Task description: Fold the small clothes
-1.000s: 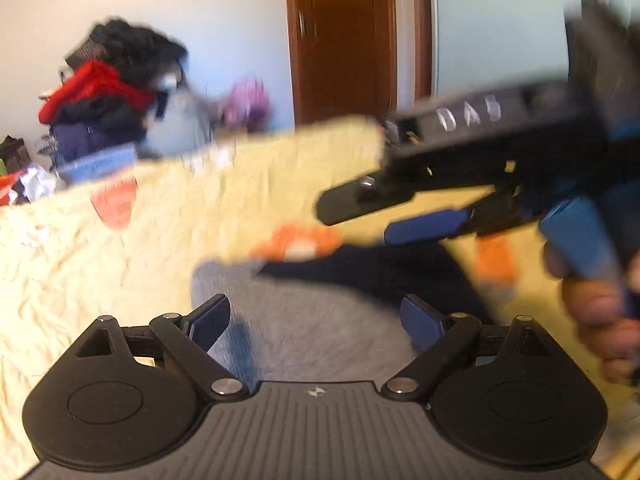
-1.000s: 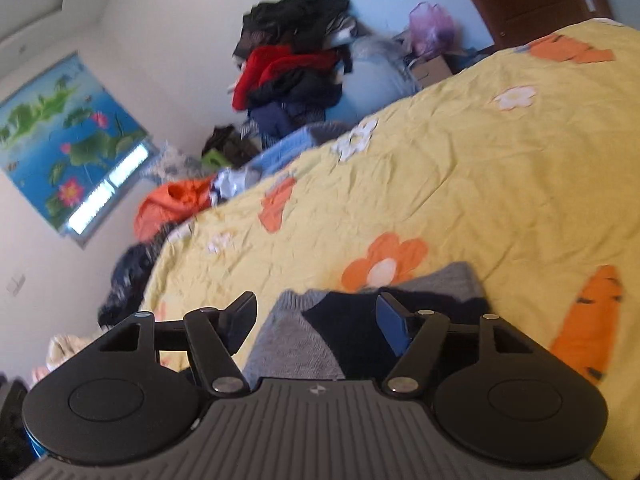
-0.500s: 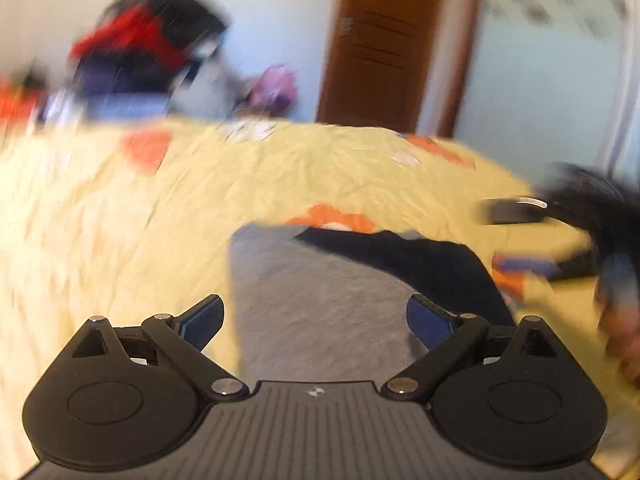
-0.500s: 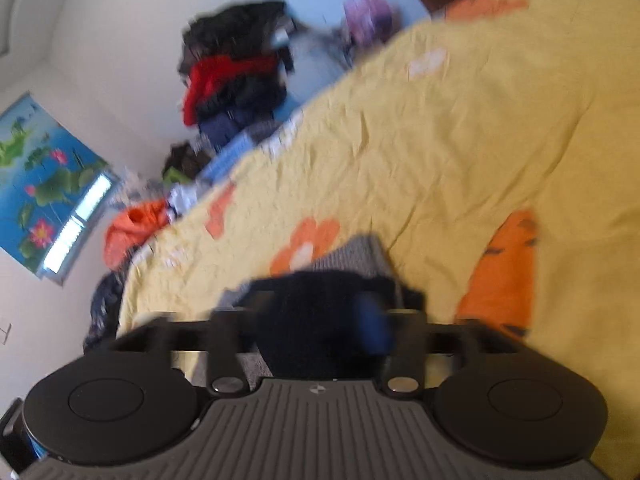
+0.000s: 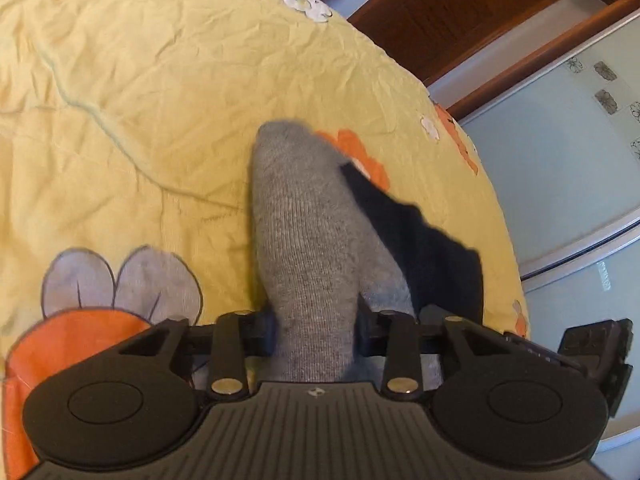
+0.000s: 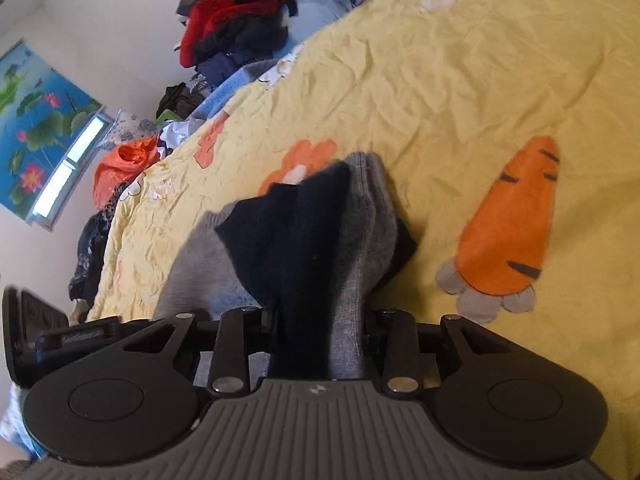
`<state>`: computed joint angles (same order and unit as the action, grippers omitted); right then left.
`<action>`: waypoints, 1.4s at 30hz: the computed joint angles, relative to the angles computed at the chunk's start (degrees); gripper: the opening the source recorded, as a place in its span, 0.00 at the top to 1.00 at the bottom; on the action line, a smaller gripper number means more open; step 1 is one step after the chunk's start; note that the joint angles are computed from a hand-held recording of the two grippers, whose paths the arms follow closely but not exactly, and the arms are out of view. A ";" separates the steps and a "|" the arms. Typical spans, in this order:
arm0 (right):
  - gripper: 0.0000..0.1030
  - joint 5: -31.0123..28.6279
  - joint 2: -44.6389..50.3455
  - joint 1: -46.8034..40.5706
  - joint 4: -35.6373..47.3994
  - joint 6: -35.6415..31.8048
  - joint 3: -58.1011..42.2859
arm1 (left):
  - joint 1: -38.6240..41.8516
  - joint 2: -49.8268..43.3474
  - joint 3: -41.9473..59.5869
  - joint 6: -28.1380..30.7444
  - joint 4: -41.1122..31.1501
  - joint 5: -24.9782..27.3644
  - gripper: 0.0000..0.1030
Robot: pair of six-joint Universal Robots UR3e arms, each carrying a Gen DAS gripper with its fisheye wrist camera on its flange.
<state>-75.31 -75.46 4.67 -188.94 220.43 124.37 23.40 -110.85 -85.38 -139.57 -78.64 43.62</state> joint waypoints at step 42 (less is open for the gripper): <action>0.50 -13.95 -5.75 18.49 8.03 -1.58 -6.63 | 33.43 39.89 -23.14 47.59 -16.92 1.97 0.49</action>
